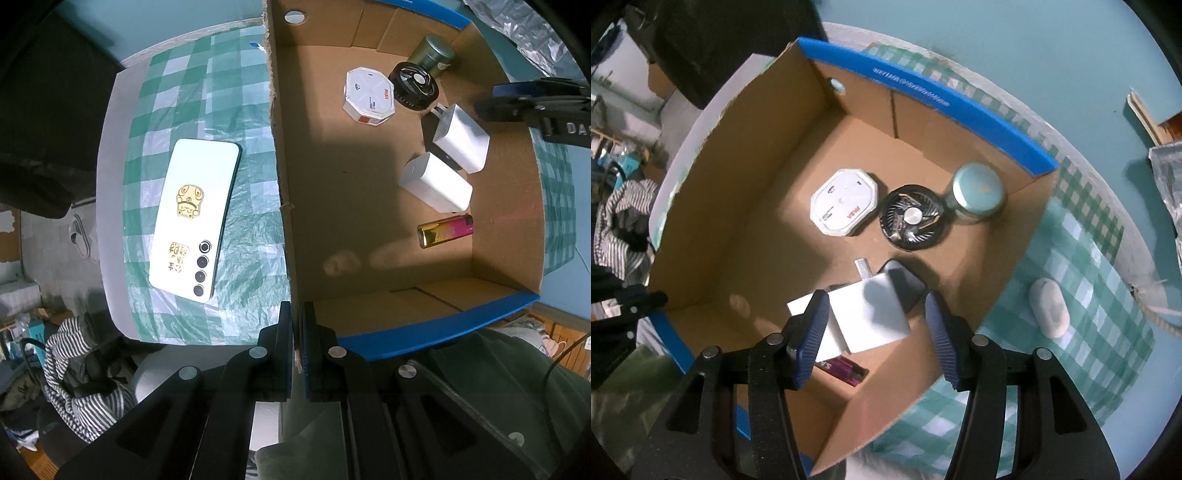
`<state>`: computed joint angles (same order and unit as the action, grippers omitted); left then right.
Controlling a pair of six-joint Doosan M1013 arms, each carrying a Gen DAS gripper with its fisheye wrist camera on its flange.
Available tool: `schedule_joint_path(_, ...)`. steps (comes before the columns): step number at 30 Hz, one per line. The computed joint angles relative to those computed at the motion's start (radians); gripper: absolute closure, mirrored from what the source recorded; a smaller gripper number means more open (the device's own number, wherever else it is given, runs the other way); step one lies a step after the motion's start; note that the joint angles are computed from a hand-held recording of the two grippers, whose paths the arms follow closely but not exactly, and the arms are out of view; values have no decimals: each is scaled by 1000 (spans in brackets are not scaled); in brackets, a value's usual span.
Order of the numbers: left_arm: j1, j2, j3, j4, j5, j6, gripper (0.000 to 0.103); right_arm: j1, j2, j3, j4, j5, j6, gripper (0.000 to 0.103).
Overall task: Organize rigid objects
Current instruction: 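Open the right gripper to release the charger in the box, then move the right gripper to the white oval power bank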
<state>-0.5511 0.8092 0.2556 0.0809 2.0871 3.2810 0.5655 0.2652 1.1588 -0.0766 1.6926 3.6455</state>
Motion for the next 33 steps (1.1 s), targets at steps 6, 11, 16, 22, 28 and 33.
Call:
schedule_joint_path(6, 0, 0, -1, 0, 0, 0, 99, 26, 5, -44, -32, 70, 27, 43)
schedule_joint_path(11, -1, 0, -1, -1, 0, 0, 99, 44, 6, -69, -39, 122, 38, 43)
schedule_joint_path(16, -1, -5, 8, -3, -6, -3, 99, 65, -4, -61, -29, 143, 77, 43)
schedule_joint_path(22, -1, -12, 19, -4, -14, -6, 99, 91, -27, -32, -17, 145, 142, 43)
schedule_joint_path(28, -1, -10, 16, -3, -15, -9, 99, 113, -51, 14, 6, 122, 200, 43)
schedule_joint_path(33, -2, -10, 13, -2, -17, -17, 99, 132, -76, 64, 22, 89, 229, 43)
